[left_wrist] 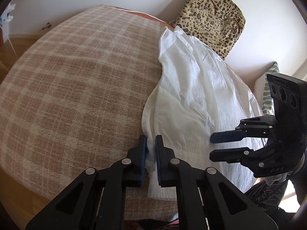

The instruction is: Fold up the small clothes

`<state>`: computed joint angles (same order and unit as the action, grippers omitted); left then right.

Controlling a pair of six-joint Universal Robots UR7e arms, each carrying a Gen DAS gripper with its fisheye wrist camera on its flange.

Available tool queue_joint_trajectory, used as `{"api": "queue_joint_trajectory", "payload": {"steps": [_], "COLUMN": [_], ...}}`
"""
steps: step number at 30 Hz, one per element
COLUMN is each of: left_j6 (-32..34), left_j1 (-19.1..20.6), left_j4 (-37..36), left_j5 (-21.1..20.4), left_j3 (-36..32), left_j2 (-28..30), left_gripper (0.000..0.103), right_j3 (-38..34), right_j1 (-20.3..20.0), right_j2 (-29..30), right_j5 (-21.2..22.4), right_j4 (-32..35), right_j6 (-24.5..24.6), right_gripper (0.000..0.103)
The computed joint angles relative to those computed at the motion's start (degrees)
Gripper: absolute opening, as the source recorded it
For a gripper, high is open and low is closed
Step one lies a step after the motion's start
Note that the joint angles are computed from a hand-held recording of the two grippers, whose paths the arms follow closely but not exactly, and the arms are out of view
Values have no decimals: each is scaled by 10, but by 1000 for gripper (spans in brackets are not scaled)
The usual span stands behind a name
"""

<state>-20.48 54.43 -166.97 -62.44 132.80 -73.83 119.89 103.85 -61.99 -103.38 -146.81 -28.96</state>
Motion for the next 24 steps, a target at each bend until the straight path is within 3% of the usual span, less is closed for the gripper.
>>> {"api": "queue_joint_trajectory", "payload": {"steps": [7, 11, 17, 24], "left_j6": [17, 33, 65, 61], "left_j1": [-23, -41, -68, -60], "left_j4": [-32, -48, -48, -50], "left_j5": [-2, -7, 6, -6], "left_j3": [12, 15, 18, 16], "left_j2": [-3, 3, 12, 11], "left_gripper": [4, 3, 3, 3], "right_j3": [-79, -146, -261, -365], "right_j1": [-27, -16, 19, 46], "right_j2": [-1, 30, 122, 221], "right_j5": [57, 53, -24, -123], "right_j4": [56, 63, 43, 36], "right_j6": [70, 109, 127, 136], "right_gripper": [54, 64, 66, 66]}}
